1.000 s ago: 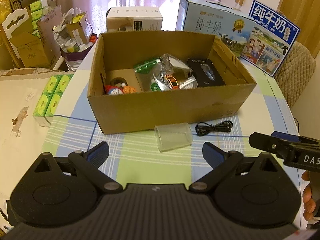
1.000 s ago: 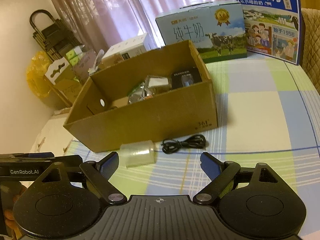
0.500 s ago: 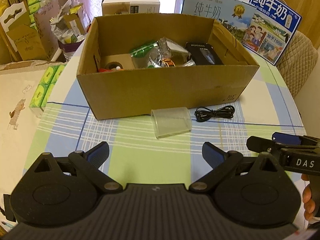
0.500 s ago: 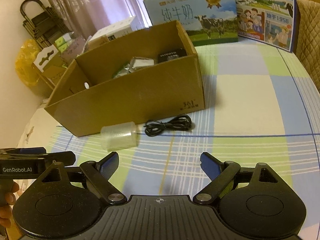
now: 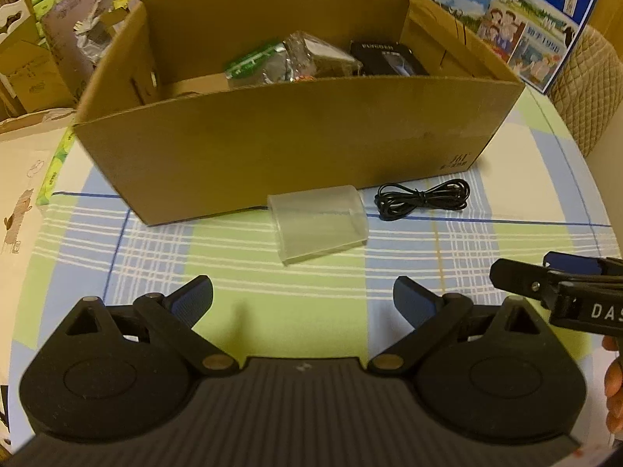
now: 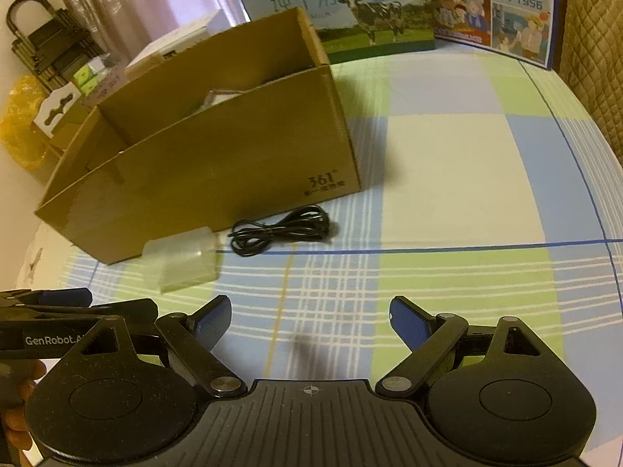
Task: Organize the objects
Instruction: 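Grasp clear plastic cup with left tool while right tool grasps black cable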
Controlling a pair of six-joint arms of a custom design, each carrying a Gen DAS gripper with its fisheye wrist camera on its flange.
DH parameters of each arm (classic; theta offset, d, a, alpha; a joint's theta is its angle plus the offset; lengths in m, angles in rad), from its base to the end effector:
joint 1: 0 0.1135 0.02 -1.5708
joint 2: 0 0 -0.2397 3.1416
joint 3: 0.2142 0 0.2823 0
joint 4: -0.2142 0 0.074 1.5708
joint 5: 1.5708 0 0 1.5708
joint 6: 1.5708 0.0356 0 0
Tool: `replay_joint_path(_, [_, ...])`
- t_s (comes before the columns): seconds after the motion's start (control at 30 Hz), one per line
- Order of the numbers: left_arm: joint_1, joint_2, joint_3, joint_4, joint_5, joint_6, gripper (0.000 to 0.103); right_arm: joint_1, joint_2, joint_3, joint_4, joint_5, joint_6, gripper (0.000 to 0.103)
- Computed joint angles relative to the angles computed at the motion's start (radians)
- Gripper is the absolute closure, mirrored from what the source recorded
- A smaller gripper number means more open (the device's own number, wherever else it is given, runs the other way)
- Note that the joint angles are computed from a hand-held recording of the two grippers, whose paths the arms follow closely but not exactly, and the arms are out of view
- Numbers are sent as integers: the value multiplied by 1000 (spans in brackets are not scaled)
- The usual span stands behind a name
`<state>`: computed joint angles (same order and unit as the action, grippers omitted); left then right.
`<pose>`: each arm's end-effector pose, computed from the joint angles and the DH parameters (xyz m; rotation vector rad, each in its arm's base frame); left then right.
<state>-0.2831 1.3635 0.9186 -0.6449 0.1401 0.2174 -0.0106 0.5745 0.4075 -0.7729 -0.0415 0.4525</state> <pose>0.2829 -0.0875 0.1867 0.7026 2.5640 -0.2078 0.1654 -0.0003 0.1686 0.5628 2.4616 0.2317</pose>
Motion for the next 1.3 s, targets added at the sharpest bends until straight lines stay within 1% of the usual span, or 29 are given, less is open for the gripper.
replay_joint_path(0.3, [-45,139,52,66,-38,-9,5,-78,115,4,72,-37,-41,17])
replay_joint_path(0.43, [-55,198,75,101,-54,-29,5,-104,159,7,100,-51,-55,17])
replay_joint_path(0.7, [-59,294,126,145,-48,-48,5,-139,230,20,150,-63,-71,17])
replay_joint_path(0.8, [-66,317,132,171,-60,-51,6,-137,250,26,168,-62,-75,17])
replay_joint_path(0.87, [-70,330,136,183,-65,-55,9,-130,264,29,185,-64,-78,17])
replay_joint_path(0.93, [-70,334,133,199,-67,-59,15,-117,281,35,202,-64,-79,17])
replay_joint_path(0.97, [-68,333,131,206,-66,-57,20,-107,295,38,215,-61,-79,17])
replay_joint_path(1.07, [-59,334,128,212,-50,-41,31,-71,339,53,256,-53,-75,17])
replay_joint_path(1.17, [-50,317,108,225,-52,-29,32,-38,392,74,299,-51,-76,17])
replay_joint_path(1.3, [-16,292,79,234,-52,-5,32,14,495,121,347,-20,-79,17])
